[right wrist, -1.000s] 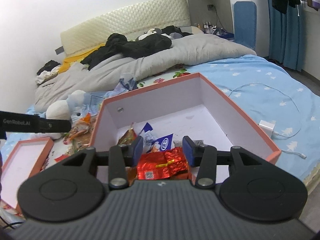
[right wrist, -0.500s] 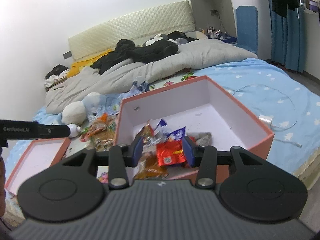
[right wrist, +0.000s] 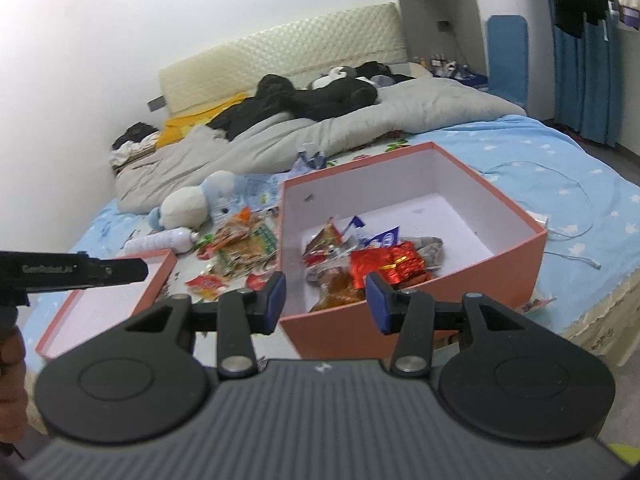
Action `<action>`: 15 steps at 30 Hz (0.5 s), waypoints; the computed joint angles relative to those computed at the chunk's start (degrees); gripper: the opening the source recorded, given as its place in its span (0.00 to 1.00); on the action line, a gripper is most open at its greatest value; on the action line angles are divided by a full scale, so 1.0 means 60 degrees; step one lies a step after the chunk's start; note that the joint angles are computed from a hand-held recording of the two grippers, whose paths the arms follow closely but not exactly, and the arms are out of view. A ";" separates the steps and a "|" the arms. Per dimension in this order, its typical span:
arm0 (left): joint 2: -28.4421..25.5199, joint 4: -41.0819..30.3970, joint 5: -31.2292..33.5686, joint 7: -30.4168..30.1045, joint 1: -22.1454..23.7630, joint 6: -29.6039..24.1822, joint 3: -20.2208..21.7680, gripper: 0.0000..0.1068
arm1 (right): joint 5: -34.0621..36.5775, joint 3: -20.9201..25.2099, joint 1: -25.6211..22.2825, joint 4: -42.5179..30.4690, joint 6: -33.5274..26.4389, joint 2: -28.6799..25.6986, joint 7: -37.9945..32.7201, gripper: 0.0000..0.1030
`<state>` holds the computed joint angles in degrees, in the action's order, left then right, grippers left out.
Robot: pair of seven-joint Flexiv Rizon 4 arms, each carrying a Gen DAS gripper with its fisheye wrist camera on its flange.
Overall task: Organize snacks
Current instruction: 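Move both tools back toward the snack pile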
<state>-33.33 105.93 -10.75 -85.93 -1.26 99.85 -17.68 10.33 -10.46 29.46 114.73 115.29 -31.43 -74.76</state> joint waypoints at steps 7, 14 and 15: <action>0.0657 0.1437 -0.0017 -0.0904 -0.0201 0.0756 0.0654 0.24 | -0.0656 0.0920 -0.0432 0.0336 0.0293 0.0110 -0.0137 0.46; 0.0850 0.2295 0.0321 -0.1810 0.0279 0.1232 0.0635 0.24 | -0.1086 0.1116 -0.0272 0.0397 0.0136 0.0040 -0.0437 0.46; 0.0831 0.2311 0.0381 -0.1892 0.0313 0.1244 0.0657 0.24 | -0.1137 0.1119 -0.0243 0.0369 0.0115 0.0011 -0.0485 0.46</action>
<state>-28.34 119.80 -8.47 -97.28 0.62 107.32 -13.74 3.51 -3.75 28.00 116.94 115.98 -31.37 -77.66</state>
